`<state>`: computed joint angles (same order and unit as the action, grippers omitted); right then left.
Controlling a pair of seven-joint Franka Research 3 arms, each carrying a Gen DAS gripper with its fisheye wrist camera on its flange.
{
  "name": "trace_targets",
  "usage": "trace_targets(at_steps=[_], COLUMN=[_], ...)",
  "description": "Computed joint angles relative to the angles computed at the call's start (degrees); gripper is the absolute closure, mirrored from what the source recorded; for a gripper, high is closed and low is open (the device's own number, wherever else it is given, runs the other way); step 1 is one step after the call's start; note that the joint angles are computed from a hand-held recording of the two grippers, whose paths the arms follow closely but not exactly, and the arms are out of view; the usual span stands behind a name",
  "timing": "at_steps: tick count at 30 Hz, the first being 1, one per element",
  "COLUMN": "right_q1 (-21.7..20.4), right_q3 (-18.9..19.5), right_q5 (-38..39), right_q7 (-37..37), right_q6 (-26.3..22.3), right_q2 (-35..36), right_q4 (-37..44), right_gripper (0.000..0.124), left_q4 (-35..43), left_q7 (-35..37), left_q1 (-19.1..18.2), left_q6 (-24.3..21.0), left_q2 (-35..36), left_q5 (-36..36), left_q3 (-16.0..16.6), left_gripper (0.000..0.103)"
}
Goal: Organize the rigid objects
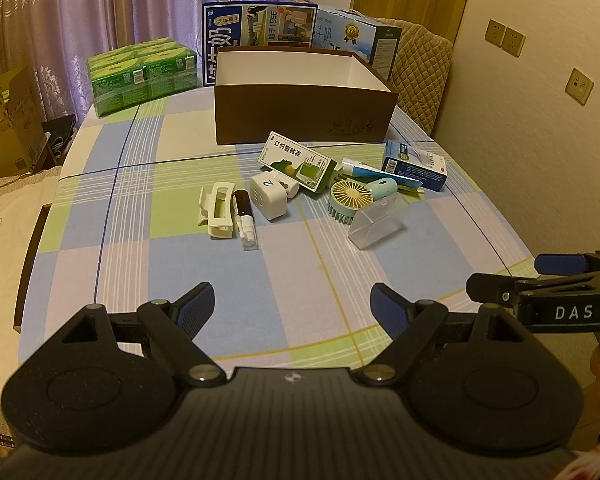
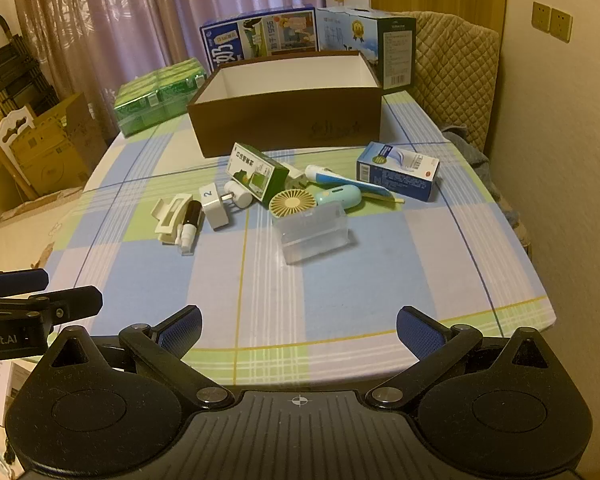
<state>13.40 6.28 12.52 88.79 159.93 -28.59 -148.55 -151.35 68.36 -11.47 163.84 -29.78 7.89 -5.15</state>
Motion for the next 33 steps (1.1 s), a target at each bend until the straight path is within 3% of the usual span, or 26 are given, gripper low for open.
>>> trace_targets(at_steps=[33], right_q1=[0.44], right_q3=[-0.15], right_q5=[0.95], right_q7=[-0.93], right_q6=[-0.11], right_q2=[-1.5], right_q4=[-0.63], right_gripper=[0.023], left_q4=[-0.3], left_q7=[-1.55], left_q1=[0.7], left_q6=[-0.2], left_q2=[-0.45], left_q5=[1.03], left_q3=[-0.9], left_gripper=[0.02])
